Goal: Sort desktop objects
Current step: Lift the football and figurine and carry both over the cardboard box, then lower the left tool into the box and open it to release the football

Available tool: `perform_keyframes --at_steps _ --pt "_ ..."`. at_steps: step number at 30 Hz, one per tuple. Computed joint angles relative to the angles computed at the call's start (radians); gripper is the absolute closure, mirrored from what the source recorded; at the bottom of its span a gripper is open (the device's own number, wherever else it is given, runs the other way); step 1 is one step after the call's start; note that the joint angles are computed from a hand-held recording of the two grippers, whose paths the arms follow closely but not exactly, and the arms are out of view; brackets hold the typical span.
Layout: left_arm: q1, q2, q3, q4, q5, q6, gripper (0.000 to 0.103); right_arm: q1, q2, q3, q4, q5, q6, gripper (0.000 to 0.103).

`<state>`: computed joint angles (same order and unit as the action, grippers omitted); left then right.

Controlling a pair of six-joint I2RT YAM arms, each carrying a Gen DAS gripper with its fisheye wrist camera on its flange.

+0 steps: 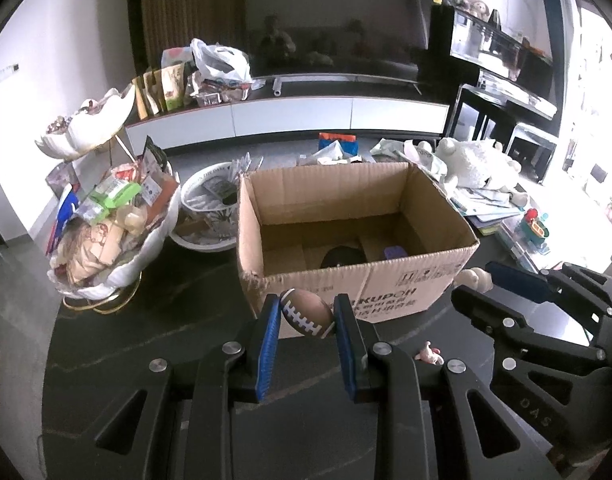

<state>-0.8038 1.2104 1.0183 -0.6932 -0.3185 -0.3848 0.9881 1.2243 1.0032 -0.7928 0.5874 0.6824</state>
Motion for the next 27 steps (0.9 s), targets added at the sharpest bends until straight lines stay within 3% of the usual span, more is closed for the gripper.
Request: perform_keyframes --at_steps 27 --pt "0.158 0.234 0.171 0.080 0.142 0.109 0.079 -0.260 0.127 0.107 0.107 -0.162 -0.215 0.070"
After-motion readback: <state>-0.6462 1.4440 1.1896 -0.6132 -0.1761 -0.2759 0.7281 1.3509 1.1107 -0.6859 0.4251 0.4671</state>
